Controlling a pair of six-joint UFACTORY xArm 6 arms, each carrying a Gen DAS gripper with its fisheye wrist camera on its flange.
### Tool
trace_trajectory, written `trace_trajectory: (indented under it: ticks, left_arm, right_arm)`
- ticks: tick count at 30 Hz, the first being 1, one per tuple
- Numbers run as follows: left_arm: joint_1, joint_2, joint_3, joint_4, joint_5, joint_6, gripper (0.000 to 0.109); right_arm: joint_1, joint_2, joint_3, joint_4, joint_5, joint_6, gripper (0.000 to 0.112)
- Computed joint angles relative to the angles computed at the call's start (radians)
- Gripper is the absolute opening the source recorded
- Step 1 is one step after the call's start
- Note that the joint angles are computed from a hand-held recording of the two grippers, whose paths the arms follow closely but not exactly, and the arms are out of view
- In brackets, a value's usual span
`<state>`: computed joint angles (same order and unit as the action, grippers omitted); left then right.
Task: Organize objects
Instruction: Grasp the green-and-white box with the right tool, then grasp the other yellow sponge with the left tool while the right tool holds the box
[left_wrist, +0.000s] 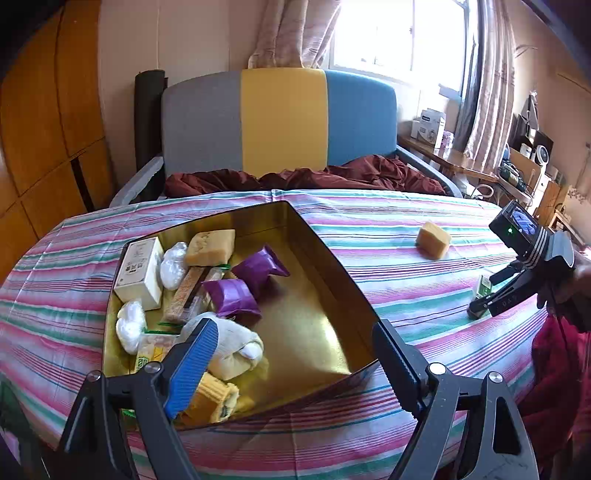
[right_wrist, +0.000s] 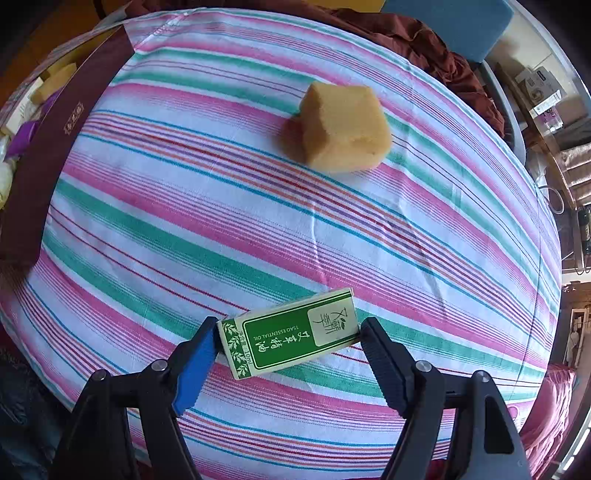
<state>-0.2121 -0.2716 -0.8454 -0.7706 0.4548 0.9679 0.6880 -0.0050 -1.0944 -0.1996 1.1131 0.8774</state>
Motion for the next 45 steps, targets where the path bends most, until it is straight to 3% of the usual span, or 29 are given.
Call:
trace_trajectory:
  ticks: [2, 11, 17, 30, 42, 45]
  left_arm:
    - [-0.013, 0.004, -0.007, 0.008, 0.005, -0.002, 0.086]
    - [-0.12, 0.045, -0.071, 0.089, 0.037, -0.077, 0.086]
    - [-0.219, 0.146, -0.161, 0.196, 0.037, -0.189, 0.086]
    - [-0.379, 0.533, -0.559, 0.402, 0.139, -0.407, 0.088]
    - [-0.439, 0.82, -0.9, 0.48, 0.224, -0.412, 0.089]
    - [-0.453, 0.856, -0.942, 0.485, 0.205, -0.39, 0.094]
  right_arm:
    - [-0.001, -0.03, 0.035, -0.03, -0.027, 0.055, 0.078]
    - [-0.072, -0.24, 0.296, -0.195, -0.158, 0.56, 0.078]
    - [-0.082, -0.385, 0.405, -0.276, -0.127, 0.754, 0.078]
    - [-0.133, -0.421, 0.439, -0.253, -0.209, 0.802, 0.078]
    - [-0.185, -0.472, 0.502, -0.259, -0.288, 0.841, 0.078]
    - [-0.189, -0.474, 0.507, -0.255, -0.298, 0.84, 0.078]
